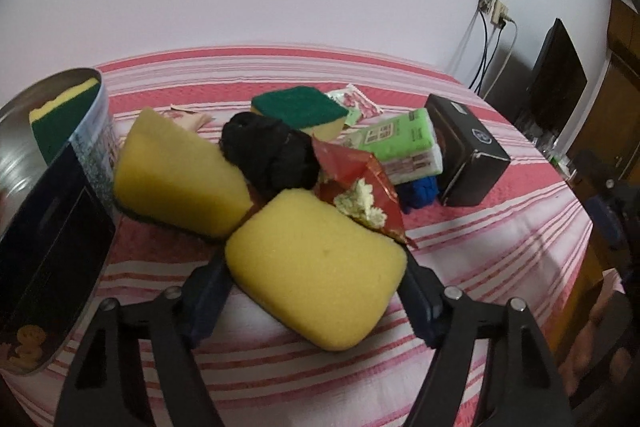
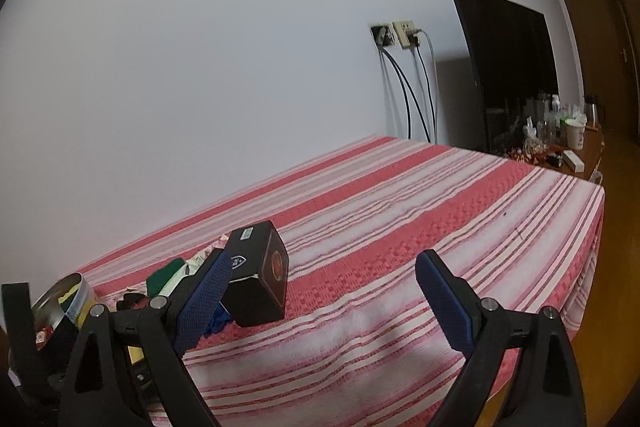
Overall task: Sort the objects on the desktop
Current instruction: 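Move the left tool to the table and grasp the large yellow sponge, then grasp the black box with the right tool while left tool holds the sponge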
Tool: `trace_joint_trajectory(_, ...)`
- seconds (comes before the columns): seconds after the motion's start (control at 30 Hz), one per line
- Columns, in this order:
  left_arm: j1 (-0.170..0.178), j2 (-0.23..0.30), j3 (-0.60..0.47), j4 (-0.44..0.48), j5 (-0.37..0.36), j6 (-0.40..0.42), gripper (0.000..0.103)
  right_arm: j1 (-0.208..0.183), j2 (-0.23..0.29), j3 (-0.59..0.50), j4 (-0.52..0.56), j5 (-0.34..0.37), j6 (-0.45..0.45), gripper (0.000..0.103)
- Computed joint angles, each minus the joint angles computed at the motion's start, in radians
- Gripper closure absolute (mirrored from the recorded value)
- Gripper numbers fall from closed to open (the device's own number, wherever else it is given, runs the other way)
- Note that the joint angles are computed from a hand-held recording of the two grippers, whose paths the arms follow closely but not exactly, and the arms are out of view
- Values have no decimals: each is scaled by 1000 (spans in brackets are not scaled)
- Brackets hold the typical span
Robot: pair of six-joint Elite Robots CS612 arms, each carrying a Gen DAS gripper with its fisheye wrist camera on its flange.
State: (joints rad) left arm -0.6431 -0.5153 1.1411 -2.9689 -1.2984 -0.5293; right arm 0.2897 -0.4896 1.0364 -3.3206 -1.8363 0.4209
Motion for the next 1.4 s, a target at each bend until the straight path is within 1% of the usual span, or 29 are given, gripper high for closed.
trace_joint_trajectory(0.1, 2, -10, 22, -26, -21, -4, 27, -1, 1, -3, 13, 11, 12, 8)
trace_joint_trajectory(0.17, -1, -16, 30, -31, -8, 7, 27, 1, 2, -8, 25, 11, 4, 8)
trace_joint_trajectory(0.3, -12, -30, 53, -80, 52, 42, 27, -4, 8, -37, 77, 79, -7, 8)
trace_joint_trajectory(0.4, -11, -36, 63, -109, 61, 49, 27, -8, 18, -74, 117, 128, -16, 8)
trace_joint_trajectory(0.5, -9, -40, 73, -125, 62, 47, 27, -15, 36, -143, 230, 179, -14, 8)
trace_joint_trajectory(0.57, -7, -45, 88, -150, 53, 46, 27, -16, 50, -183, 280, 192, -11, 8)
trace_joint_trajectory(0.63, -6, -51, 104, -183, 51, 47, 27, -14, 68, -228, 331, 177, -20, 8)
trace_joint_trajectory(0.73, -9, -56, 109, -198, 66, 52, 27, -12, 111, -336, 474, 174, -37, 8)
trace_joint_trajectory(0.83, -12, -62, 116, -209, 87, 61, 27, -10, 171, -477, 647, 167, -52, 9)
trace_joint_trajectory(0.87, -12, -63, 118, -210, 90, 62, 27, -10, 193, -528, 710, 166, -60, 10)
trace_joint_trajectory(0.9, -12, -63, 119, -212, 91, 61, 27, -9, 210, -563, 754, 158, -66, 12)
trace_joint_trajectory(0.93, -12, -64, 120, -212, 91, 59, 27, -7, 223, -591, 787, 150, -70, 15)
trace_joint_trajectory(1.0, -10, -67, 126, -212, 88, 56, 27, -8, 250, -646, 854, 145, -74, 25)
trace_joint_trajectory(1.03, -9, -67, 126, -209, 85, 54, 27, -9, 262, -669, 886, 153, -72, 34)
trace_joint_trajectory(1.07, -8, -67, 127, -210, 83, 52, 27, -11, 265, -672, 900, 158, -69, 42)
trace_joint_trajectory(1.1, -8, -68, 131, -213, 81, 52, 27, -10, 256, -652, 878, 140, -76, 48)
trace_joint_trajectory(1.13, -7, -68, 131, -212, 78, 51, 27, -11, 250, -638, 871, 148, -73, 53)
trace_joint_trajectory(1.2, -6, -66, 127, -213, 72, 48, 27, -19, 226, -577, 813, 178, -48, 53)
trace_joint_trajectory(1.27, -6, -65, 129, -220, 69, 48, 27, -26, 190, -489, 717, 204, -8, 53)
trace_joint_trajectory(1.4, -5, -68, 135, -237, 75, 45, 27, -20, 135, -368, 578, 170, -7, 53)
